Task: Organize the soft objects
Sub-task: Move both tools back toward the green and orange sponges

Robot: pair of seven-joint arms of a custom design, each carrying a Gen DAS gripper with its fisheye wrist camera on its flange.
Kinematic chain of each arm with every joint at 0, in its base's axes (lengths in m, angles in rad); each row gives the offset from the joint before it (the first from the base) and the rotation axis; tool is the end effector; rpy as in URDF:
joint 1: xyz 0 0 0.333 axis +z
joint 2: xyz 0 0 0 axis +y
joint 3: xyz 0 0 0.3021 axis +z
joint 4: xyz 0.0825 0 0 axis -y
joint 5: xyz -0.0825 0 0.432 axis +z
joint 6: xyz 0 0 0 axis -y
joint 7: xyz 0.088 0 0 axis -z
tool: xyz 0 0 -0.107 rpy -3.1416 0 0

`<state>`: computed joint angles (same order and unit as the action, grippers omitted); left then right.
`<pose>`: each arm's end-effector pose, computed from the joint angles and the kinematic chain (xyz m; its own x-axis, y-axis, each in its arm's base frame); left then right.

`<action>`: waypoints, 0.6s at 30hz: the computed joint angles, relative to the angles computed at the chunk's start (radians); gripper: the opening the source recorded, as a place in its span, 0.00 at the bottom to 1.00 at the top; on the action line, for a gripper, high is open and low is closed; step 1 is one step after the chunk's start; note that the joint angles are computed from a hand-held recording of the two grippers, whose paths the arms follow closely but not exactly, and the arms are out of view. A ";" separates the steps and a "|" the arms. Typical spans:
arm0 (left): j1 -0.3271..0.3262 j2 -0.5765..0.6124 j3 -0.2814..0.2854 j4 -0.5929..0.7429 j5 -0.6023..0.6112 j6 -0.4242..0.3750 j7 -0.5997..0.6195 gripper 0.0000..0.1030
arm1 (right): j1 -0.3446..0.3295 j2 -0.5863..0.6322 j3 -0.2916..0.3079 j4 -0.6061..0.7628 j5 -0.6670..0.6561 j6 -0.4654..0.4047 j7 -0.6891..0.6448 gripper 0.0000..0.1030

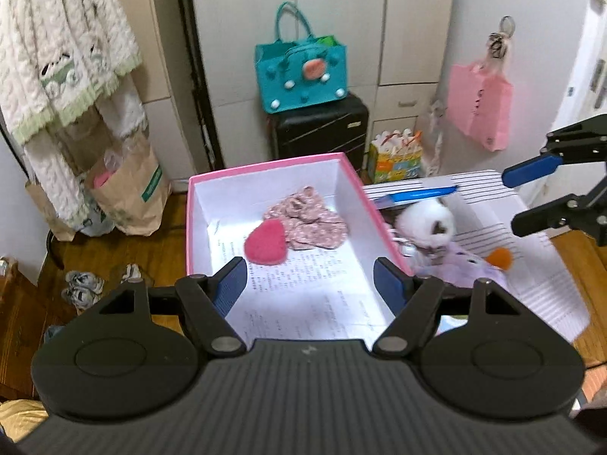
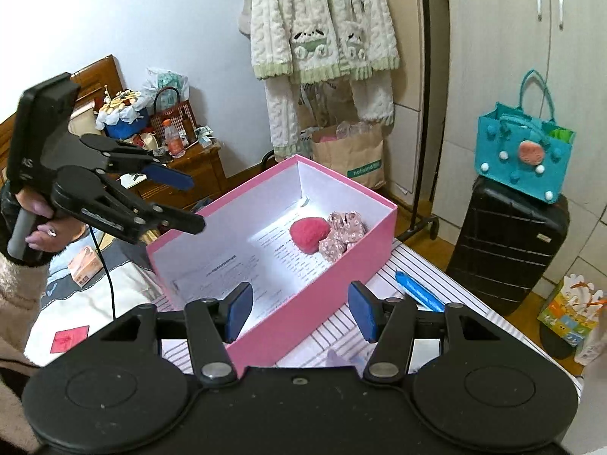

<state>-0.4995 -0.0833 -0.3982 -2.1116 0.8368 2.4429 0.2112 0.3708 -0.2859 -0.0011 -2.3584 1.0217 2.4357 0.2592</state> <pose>0.3759 -0.4750 0.4581 -0.0965 -0.9953 0.0053 -0.7092 0.0650 -0.7020 0.4964 0.1946 0.4429 0.8618 -0.4824 -0.1569 -0.4292 -0.5287 -0.7323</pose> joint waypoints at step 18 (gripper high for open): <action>-0.152 0.212 -0.005 0.188 0.120 0.017 -0.015 0.74 | -0.024 -0.239 -0.104 -0.282 0.013 0.055 -0.110 0.60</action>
<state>-0.6518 0.1284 -0.4034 -1.9235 0.9571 2.4595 0.1962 0.3466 -0.5249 -0.1048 -2.6403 1.0344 2.4906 0.1493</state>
